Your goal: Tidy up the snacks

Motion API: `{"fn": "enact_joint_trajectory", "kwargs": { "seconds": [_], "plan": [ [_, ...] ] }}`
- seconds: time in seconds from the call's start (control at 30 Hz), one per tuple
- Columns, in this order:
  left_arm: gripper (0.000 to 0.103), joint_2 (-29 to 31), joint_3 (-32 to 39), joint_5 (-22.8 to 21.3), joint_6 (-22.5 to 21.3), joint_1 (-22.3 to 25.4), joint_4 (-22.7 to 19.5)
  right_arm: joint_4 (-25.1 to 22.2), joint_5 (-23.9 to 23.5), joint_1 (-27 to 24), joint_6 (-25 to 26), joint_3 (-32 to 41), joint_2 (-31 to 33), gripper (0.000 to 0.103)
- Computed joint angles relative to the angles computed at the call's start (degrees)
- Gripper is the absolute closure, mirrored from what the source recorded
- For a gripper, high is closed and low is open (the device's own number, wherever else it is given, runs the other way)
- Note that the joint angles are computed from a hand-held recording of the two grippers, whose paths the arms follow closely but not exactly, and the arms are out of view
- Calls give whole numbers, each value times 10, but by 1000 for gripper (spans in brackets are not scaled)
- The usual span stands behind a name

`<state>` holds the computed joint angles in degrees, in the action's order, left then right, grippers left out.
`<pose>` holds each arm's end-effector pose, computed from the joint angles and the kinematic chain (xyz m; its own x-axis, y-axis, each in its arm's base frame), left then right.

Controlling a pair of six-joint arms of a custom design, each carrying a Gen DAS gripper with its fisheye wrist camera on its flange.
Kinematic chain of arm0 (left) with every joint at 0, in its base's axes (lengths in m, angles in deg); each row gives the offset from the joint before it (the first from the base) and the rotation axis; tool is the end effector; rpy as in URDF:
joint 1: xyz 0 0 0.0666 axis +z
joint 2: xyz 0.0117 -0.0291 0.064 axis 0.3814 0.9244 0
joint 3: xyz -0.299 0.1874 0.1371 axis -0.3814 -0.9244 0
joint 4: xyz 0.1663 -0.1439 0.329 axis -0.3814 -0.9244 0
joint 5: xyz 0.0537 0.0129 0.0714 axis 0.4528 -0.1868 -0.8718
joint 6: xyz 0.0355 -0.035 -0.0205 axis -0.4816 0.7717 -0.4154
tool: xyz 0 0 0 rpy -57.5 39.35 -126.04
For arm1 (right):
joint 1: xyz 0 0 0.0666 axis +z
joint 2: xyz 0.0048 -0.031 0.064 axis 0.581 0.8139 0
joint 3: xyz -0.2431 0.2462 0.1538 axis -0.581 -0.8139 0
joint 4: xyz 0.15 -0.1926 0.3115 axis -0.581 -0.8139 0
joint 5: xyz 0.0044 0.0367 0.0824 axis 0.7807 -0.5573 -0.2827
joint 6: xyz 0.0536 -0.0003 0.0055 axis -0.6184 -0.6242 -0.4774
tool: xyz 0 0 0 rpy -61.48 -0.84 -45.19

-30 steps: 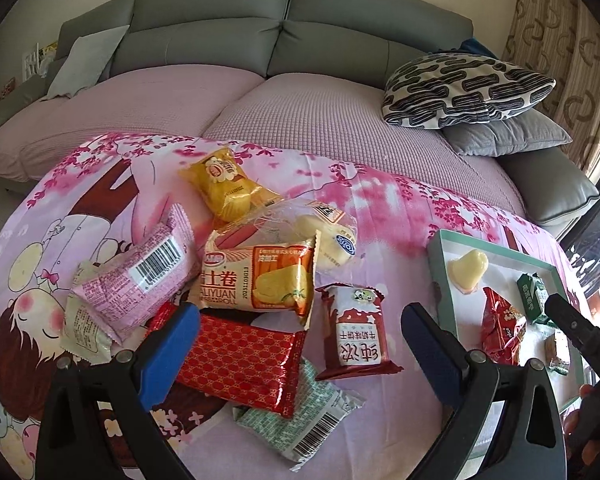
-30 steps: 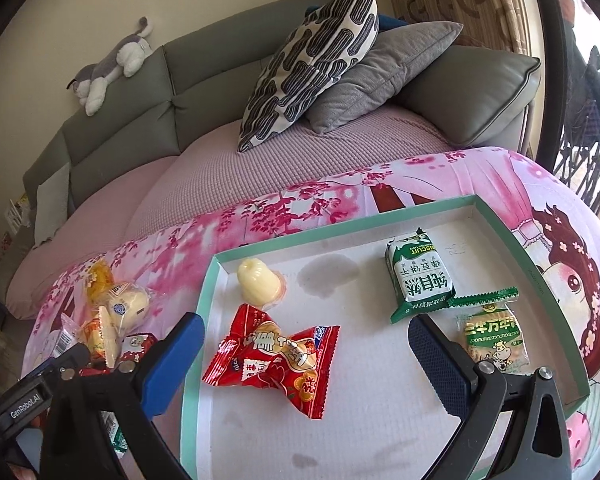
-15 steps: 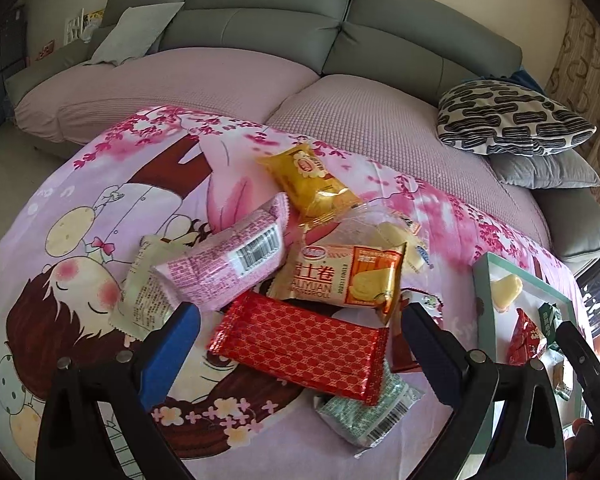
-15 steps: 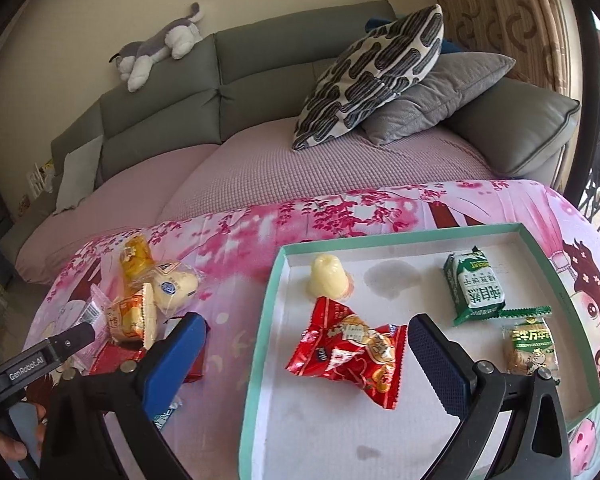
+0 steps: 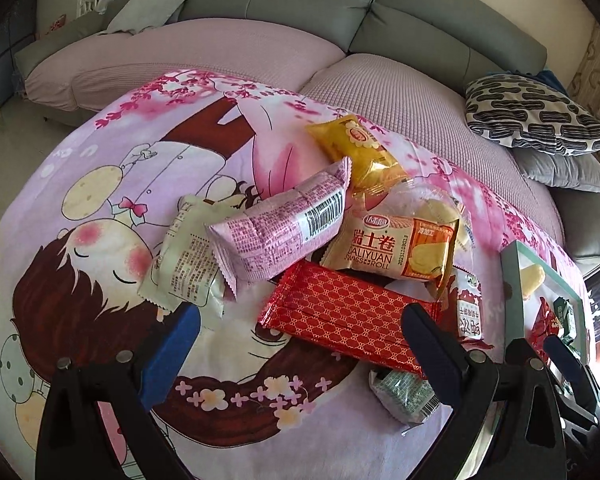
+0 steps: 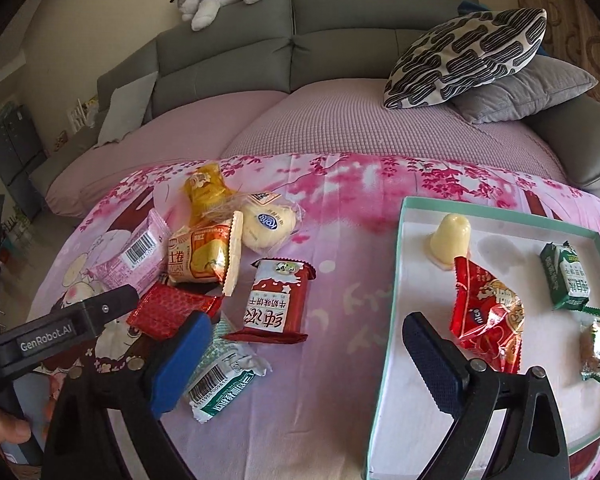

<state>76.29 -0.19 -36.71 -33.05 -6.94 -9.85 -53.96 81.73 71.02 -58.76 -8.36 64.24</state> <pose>0.4377 -0.2433 0.2833 -0.8575 -0.0778 -0.5086 0.0339 0.9778 -0.2066 0.3692 0.2468 0.2887 -0.7315 0.1977 -0.6526 0.1300 0.9799 0.1511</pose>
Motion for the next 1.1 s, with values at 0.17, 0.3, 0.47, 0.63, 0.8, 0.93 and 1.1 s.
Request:
{"fn": "enact_joint_trajectory", "kwargs": {
  "seconds": [0.17,0.3,0.47,0.63,0.8,0.93,1.1],
  "plan": [
    [3,18,7,27,17,5,0,1,-20,-5,-5,9,28,15],
    [3,33,20,31,30,3,-3,-2,-22,-8,-3,18,44,19],
    [3,54,40,25,43,-2,-10,-6,-27,-12,2,29,61,22],
    [3,80,64,16,49,-6,-26,-5,-36,-17,8,33,70,23],
    [3,100,85,2,60,-9,-37,-6,-39,-19,13,37,75,23],
    [3,121,111,-18,58,-13,-56,-8,-40,-21,19,42,79,23],
    [3,133,120,-40,40,-20,-68,-9,-40,-21,22,43,81,23]
  ]
}}
